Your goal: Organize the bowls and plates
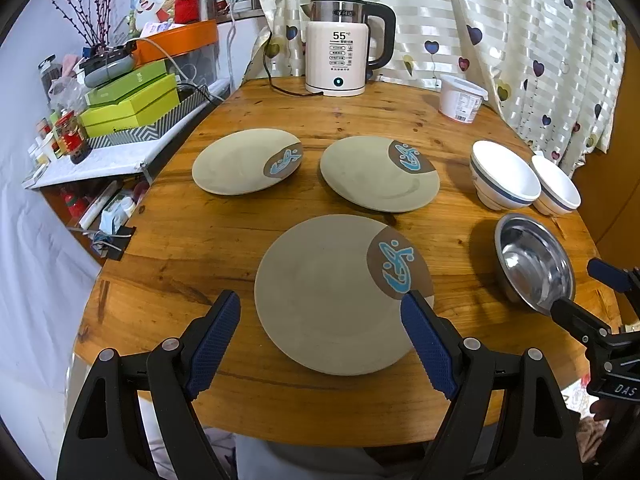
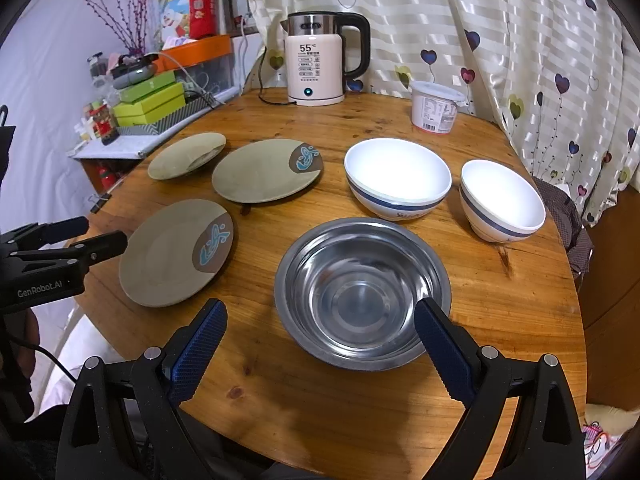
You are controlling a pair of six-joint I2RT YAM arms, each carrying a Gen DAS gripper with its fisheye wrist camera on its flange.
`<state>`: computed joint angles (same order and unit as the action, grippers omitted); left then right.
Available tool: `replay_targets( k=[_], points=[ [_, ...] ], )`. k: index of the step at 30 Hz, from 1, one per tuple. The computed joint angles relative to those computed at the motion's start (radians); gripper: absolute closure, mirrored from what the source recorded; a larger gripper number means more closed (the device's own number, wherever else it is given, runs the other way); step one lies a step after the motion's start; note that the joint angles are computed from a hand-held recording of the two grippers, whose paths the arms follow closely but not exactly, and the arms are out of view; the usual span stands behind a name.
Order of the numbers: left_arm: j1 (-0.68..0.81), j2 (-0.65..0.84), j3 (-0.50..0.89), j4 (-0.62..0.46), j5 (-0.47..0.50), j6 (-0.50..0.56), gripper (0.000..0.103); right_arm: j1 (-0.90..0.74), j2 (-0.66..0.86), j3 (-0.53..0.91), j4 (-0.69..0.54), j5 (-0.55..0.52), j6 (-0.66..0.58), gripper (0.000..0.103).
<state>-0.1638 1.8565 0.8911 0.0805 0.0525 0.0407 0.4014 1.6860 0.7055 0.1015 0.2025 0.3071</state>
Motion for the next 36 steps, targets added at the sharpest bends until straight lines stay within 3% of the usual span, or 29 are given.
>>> replay_targets(
  k=[36],
  points=[
    [-0.001,0.015,-0.01,0.014,0.029,0.005,0.02,0.008,0.015,0.004,0.008,-0.018,-0.003,0.008]
  ],
)
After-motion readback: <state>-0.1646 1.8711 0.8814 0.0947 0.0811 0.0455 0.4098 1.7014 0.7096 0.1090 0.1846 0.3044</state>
